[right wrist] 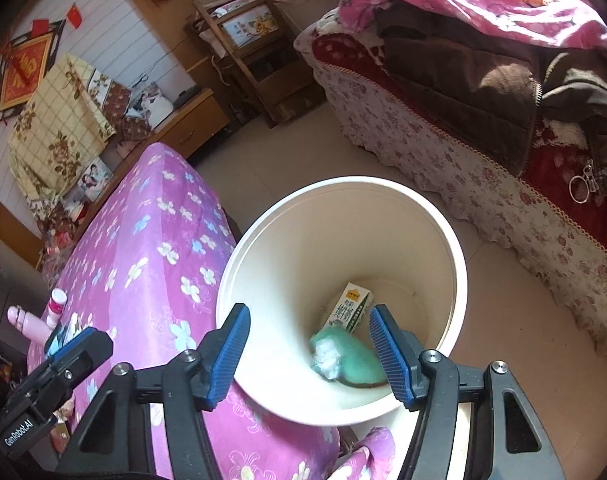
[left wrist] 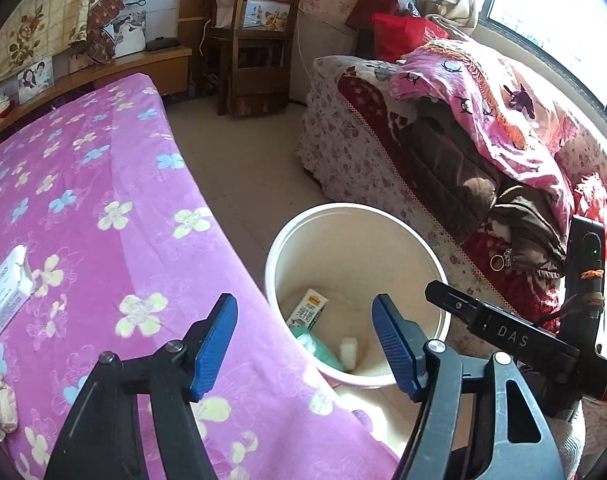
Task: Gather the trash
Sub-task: 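Carry tissue and towel over the white bucket and open both tools, then move both tools back over the table toward the remaining trash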
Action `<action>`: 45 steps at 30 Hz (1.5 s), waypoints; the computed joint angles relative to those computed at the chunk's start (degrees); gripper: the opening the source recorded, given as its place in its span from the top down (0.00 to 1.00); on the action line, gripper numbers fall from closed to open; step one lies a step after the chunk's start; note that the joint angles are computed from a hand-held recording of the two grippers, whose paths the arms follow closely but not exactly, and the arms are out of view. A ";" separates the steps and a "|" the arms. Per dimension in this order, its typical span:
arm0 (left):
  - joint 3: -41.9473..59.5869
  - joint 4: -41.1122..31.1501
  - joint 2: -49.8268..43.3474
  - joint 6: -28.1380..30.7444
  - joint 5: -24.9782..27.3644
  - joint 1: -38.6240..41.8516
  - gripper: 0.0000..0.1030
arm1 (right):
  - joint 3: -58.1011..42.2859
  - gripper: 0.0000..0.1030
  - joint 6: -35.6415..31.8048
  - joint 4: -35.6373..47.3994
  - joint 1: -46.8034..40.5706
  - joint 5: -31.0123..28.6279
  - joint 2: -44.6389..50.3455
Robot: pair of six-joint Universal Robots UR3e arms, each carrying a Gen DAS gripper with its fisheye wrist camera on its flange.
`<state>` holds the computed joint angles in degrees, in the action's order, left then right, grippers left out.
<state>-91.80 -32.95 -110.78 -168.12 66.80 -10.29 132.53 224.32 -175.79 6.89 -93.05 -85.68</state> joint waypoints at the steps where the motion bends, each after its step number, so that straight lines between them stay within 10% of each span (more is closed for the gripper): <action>1: -0.49 0.24 0.48 0.17 0.25 0.08 0.31 | -0.97 0.36 -0.14 0.85 0.94 -0.62 0.28; 25: -23.38 6.52 24.70 7.10 2.66 15.56 0.31 | -26.76 0.36 3.93 15.96 22.96 -14.33 8.54; 45: -32.72 -10.03 43.16 24.65 -11.95 49.37 0.31 | -69.85 0.36 -0.60 33.57 35.74 -14.72 32.77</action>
